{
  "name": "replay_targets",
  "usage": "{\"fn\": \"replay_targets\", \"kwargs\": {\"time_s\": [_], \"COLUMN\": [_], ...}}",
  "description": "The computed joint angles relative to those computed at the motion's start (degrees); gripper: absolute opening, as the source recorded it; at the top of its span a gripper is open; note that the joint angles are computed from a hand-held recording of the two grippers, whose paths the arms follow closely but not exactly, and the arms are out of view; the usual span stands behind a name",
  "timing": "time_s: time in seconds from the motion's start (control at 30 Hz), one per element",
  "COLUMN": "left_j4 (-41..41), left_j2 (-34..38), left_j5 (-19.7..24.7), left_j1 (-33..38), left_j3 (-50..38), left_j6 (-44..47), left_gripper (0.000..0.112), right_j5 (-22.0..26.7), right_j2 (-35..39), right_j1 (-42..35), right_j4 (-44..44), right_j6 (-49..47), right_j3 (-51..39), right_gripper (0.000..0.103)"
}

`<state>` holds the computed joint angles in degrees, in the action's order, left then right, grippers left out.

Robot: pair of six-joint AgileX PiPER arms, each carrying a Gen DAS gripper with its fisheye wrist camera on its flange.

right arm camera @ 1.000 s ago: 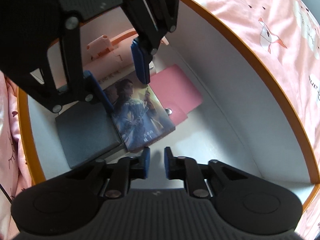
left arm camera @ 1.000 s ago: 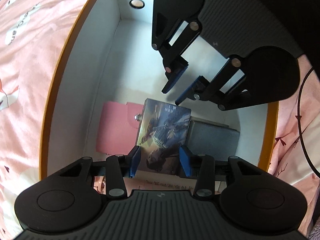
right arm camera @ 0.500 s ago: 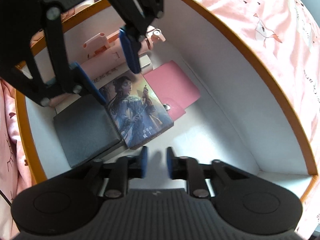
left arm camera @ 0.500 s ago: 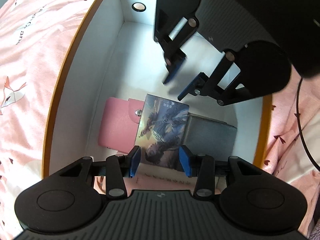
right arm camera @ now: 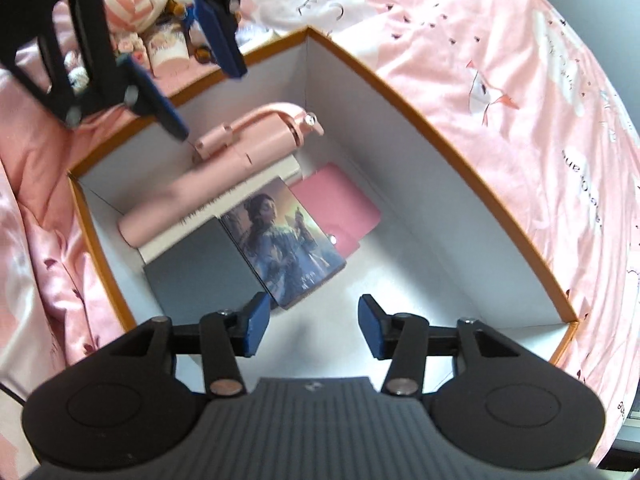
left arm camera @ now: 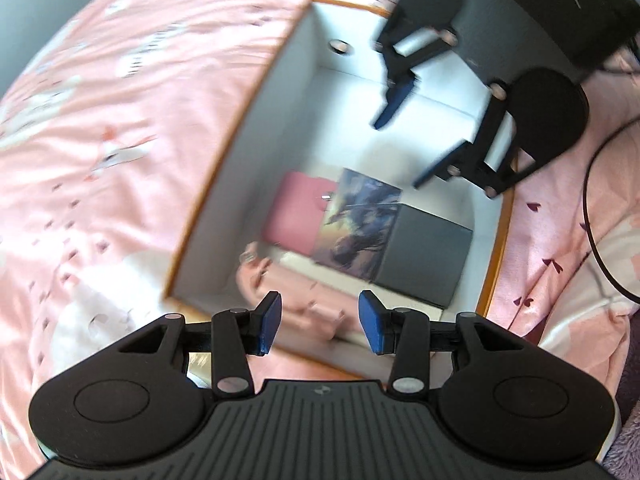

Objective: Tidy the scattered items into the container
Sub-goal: 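Lower the card box into the orange box and open the left tool, then withdraw both tools from the orange box toward the items on the bed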

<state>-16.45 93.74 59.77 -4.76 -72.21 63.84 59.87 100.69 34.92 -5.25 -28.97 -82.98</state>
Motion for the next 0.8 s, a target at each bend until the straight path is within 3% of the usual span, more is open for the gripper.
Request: {"fn": "replay_targets", "kwargs": {"time_s": [0.1,0.23,0.5,0.63,0.8], "left_j4": [-0.31,-1.39,-0.89,0.23,5.43], "left_j2": [-3.86,-8.24,-15.93,-17.05,-16.03], "left_j5": [2.25,-2.09,1.44,3.16,5.04], "left_j1": [3.27,7.49,20.25,25.61,29.58], "left_j3": [-0.78,3.55,4.45,3.18,0.19], "left_j6": [-1.62,-1.88,-8.24,-10.74,-19.93], "left_gripper": [0.050,0.050,0.054,0.055,0.055], "right_j5": [-0.82,-1.66,-8.70,-12.72,-18.41], "right_j2": [-0.37,-3.27,-3.61,-2.91,-0.25], "right_j1": [1.47,5.11,10.21,14.93,18.23], "right_j4": [-0.38,-0.33,0.60,-1.99,3.33], "right_j6": [2.56,8.54,19.99,26.86,30.40], "right_j3": [-1.17,-1.82,-2.24,-2.07,-2.71], "right_gripper": [0.059,0.063,0.073,0.074,0.075]}}
